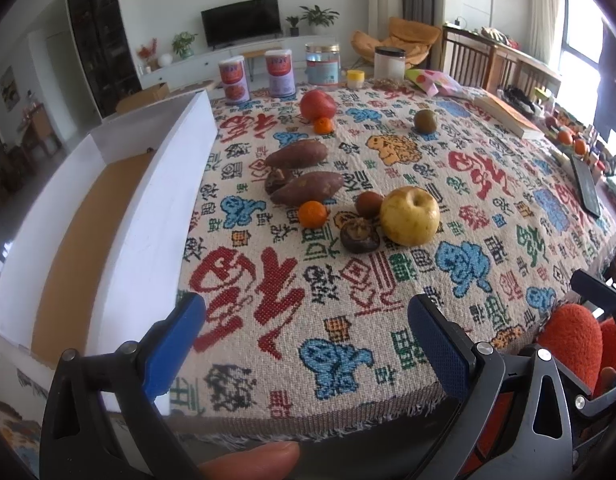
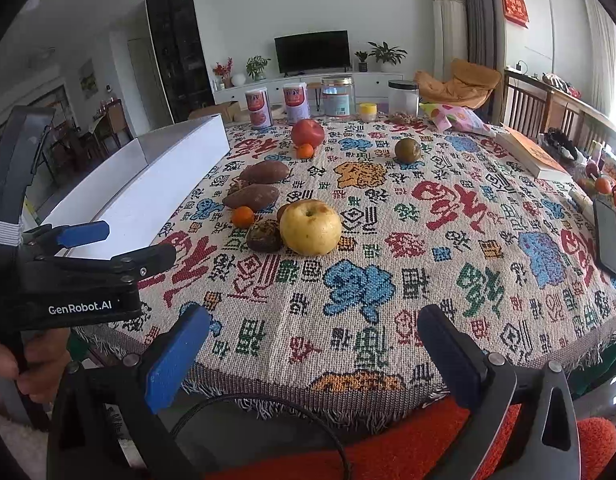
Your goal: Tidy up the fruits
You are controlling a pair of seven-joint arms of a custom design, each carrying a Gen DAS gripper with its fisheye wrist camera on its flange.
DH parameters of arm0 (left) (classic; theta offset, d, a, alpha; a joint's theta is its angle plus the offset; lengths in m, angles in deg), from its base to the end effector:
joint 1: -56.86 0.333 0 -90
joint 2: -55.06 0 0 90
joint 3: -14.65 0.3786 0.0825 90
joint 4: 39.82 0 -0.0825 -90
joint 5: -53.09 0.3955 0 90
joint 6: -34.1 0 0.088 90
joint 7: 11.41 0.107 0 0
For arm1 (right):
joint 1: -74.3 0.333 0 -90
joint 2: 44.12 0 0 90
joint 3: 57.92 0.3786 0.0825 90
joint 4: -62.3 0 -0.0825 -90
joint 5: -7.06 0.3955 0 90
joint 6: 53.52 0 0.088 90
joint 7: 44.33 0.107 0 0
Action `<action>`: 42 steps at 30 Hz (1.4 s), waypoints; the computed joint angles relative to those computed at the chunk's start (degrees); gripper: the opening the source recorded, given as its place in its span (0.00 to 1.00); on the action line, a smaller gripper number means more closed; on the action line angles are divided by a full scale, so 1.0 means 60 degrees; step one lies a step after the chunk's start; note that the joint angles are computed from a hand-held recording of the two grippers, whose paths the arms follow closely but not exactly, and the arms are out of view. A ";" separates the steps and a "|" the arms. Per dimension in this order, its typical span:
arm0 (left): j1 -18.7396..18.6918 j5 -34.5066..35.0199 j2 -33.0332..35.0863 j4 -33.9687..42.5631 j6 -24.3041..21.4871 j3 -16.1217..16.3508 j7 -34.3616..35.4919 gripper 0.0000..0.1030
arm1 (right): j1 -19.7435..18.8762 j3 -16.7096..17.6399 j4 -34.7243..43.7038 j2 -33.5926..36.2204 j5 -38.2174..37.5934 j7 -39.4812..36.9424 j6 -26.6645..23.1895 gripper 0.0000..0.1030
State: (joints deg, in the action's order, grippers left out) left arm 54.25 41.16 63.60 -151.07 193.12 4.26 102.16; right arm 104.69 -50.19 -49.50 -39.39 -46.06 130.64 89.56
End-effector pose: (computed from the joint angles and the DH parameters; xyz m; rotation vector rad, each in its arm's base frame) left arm 0.6436 -0.1322 0.5435 -1.3814 2.2228 -0.7660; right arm 0.4938 0.3903 0.5426 -1.5583 1.8802 -0.7072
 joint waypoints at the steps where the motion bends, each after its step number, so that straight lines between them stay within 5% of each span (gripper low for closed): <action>1: 0.0000 0.0011 0.0008 0.0014 -0.0036 0.0012 -0.0042 0.99 | -0.0030 -0.0021 -0.0081 -0.0009 -0.0113 0.0015 0.0334 1.00; 6: 0.0012 0.0047 0.0018 0.0028 -0.0032 0.0034 -0.0160 0.99 | -0.0147 -0.0095 -0.0330 0.0011 -0.0451 0.0097 0.1565 1.00; 20: 0.0076 -0.0082 0.0039 0.0075 -0.0016 0.0017 -0.0170 0.99 | -0.0372 -0.0161 -0.0600 -0.0163 0.0292 0.0185 0.2105 1.00; 24: 0.0104 -0.0168 0.0056 0.0064 0.0042 0.0009 -0.0189 0.99 | -0.0451 -0.0086 -0.0618 -0.0402 0.1454 -0.0521 0.1243 1.00; 28: 0.0127 -0.0275 0.0046 0.0036 -0.0038 -0.0037 -0.0078 0.99 | -0.0535 0.0037 -0.0660 -0.0714 0.1343 -0.0336 0.0480 1.00; 42: 0.0024 -0.0283 -0.0051 -0.0058 -0.0060 0.0002 0.0126 0.99 | -0.0421 0.0137 -0.0580 -0.0391 0.0249 0.0430 0.0830 1.00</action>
State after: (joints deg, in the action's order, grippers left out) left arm 54.39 39.46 63.29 -151.42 192.76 4.28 102.92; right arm 102.17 -49.37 -52.98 -41.73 -44.56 133.22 94.54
